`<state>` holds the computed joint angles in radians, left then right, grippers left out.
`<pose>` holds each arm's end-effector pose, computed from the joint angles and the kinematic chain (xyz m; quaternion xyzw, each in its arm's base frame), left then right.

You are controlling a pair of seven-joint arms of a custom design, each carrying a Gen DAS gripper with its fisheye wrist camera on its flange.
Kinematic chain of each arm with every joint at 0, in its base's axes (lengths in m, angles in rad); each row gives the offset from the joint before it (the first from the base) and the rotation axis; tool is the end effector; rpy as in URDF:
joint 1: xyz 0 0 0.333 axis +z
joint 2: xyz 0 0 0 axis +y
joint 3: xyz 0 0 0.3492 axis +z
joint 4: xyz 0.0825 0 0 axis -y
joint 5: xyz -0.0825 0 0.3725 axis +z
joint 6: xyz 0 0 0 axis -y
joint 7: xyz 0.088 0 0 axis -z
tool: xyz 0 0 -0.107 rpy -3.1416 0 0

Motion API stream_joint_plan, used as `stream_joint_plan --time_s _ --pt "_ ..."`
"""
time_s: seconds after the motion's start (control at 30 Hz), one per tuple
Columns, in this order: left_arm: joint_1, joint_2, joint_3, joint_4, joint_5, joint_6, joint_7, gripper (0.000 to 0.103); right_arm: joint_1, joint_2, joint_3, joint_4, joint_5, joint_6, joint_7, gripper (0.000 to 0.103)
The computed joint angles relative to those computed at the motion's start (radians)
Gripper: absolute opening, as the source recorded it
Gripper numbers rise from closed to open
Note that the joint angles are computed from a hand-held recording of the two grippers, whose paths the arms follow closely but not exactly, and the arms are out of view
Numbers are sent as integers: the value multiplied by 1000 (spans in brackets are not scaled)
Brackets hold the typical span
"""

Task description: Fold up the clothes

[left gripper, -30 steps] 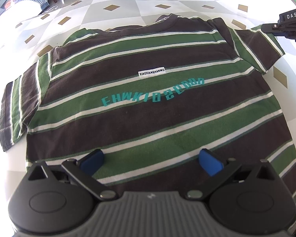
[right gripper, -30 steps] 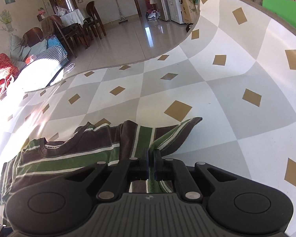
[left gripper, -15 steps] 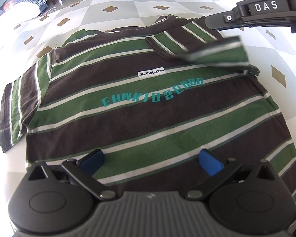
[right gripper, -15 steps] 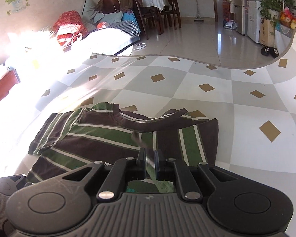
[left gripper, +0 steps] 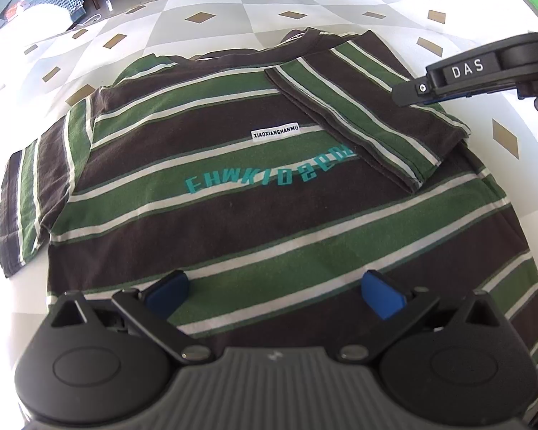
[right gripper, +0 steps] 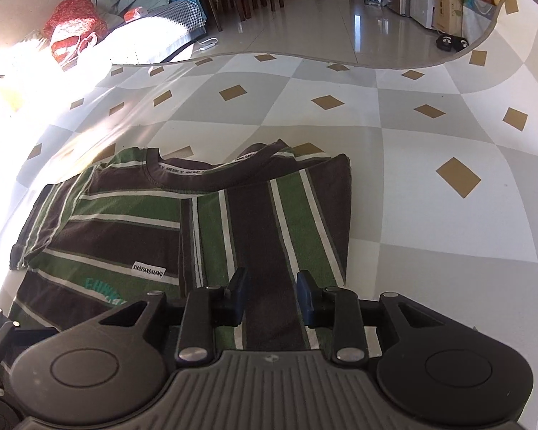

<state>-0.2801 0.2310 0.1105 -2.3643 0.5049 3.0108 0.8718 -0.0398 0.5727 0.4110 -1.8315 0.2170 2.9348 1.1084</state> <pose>0.5262 -0.1271 0.3113 -0.7014 0.6783 -0.1529 0.1569 0.6703 0.1999 0.3368 -0.8203 0.4814 -0.1018 0.2915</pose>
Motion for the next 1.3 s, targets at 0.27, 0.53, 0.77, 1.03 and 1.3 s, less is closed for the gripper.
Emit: stream_joint_plan --time_s 0.27,0.53,0.77,1.03,1.3 --pt "10 -7 -5 -11 -9 2 19 103 107 -15 -122 -33 -122 5 37 45" --pt "18 -35 14 -37 17 -17 -38 103 236 -30 -253 -7 -224 -49 262 48" --pt "88 -58 -4 -44 62 -74 -167 103 273 -79 -257 -26 -256 -121 398 49" --pt "173 -73 -11 -39 102 -83 -263 103 255 -160 -194 -107 -183 -164 424 51" --pt "238 -62 35 -17 174 -62 -394 103 316 -169 -236 -130 -265 -137 409 51"
